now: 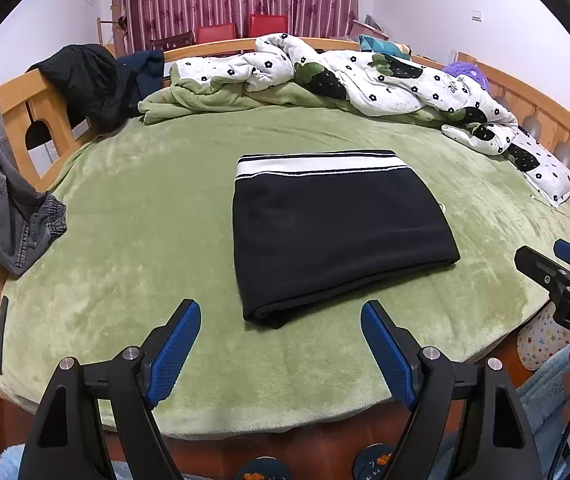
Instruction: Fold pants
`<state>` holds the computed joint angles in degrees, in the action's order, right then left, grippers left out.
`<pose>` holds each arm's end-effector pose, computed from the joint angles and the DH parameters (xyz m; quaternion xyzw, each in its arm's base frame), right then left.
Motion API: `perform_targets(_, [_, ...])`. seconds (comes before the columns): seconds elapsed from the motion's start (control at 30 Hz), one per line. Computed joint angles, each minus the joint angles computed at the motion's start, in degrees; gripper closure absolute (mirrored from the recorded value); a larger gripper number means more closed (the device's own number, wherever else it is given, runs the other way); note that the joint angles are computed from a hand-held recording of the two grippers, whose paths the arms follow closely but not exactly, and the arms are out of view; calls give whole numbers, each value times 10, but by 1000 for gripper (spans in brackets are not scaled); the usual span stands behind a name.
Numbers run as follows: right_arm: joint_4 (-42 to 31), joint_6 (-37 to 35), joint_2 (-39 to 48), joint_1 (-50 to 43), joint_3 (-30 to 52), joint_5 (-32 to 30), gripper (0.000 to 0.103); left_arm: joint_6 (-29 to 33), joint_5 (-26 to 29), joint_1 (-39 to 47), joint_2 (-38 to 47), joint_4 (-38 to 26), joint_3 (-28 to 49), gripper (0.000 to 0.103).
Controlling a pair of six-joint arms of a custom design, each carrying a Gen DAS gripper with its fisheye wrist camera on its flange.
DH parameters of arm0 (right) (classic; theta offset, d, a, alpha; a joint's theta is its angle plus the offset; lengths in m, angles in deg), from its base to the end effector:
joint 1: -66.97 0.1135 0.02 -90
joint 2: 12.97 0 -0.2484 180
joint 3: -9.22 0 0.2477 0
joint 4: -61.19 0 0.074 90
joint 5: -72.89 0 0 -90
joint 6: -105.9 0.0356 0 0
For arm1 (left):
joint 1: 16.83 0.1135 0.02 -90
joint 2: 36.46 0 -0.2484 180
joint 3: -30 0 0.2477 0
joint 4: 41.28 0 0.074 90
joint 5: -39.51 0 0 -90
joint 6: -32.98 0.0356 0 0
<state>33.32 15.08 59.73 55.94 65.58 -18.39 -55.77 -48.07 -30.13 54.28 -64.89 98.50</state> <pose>0.2577 -0.0494 0.2046 0.0776 0.9179 -0.0299 0.3880 0.3196 -0.0771 0.1895 0.1252 0.9180 -0.0589 0.3716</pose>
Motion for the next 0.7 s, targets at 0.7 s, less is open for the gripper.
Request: perform_targets(0.7, [-2,-10,-6,-14,-4,-3,8,10,18,17,-6,-4,2,22])
